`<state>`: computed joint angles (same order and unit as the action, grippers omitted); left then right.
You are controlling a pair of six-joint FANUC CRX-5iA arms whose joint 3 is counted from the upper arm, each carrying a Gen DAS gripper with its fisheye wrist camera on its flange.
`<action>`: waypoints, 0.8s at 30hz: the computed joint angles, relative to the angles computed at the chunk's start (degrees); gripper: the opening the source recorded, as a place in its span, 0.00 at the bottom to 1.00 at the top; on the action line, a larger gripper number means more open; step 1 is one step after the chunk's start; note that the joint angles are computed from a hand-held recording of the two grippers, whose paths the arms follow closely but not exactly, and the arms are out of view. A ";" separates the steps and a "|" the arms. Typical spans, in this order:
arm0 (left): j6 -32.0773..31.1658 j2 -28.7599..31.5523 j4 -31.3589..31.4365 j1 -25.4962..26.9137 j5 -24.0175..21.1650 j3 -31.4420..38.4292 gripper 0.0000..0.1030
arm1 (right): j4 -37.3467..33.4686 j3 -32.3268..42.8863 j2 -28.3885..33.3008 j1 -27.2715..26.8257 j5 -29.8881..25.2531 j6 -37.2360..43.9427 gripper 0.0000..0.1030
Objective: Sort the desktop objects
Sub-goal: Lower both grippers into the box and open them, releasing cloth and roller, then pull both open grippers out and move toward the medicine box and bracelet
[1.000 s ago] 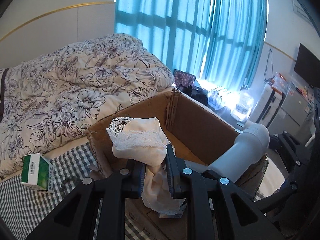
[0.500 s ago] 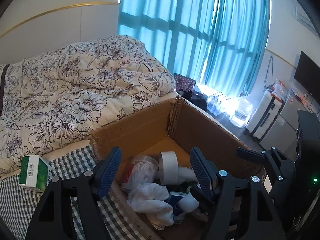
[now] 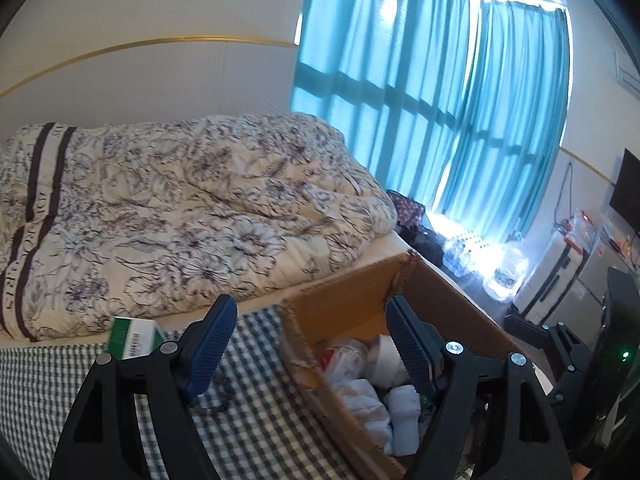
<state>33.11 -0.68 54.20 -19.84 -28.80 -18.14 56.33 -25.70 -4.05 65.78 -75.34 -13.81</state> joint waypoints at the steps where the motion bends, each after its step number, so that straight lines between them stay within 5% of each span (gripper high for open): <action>1: -0.32 -0.44 0.29 0.83 -0.07 -0.14 0.78 | 0.94 0.07 0.04 0.08 0.10 -0.61 1.00; 6: -3.07 -2.74 2.70 4.86 0.28 -1.82 0.79 | 6.81 0.67 0.92 0.38 -0.37 -5.47 1.00; 10: -5.96 -4.42 5.30 7.85 0.84 -3.71 0.92 | 11.11 1.12 1.84 0.56 -1.01 -9.56 1.00; 16: -9.83 -5.56 8.77 12.57 1.22 -6.12 0.97 | 16.33 2.40 3.64 1.07 -2.17 -15.39 1.00; 24: -11.09 -2.57 5.99 17.84 -0.49 -5.24 1.00 | 20.91 8.48 10.70 1.09 -2.79 -9.11 1.00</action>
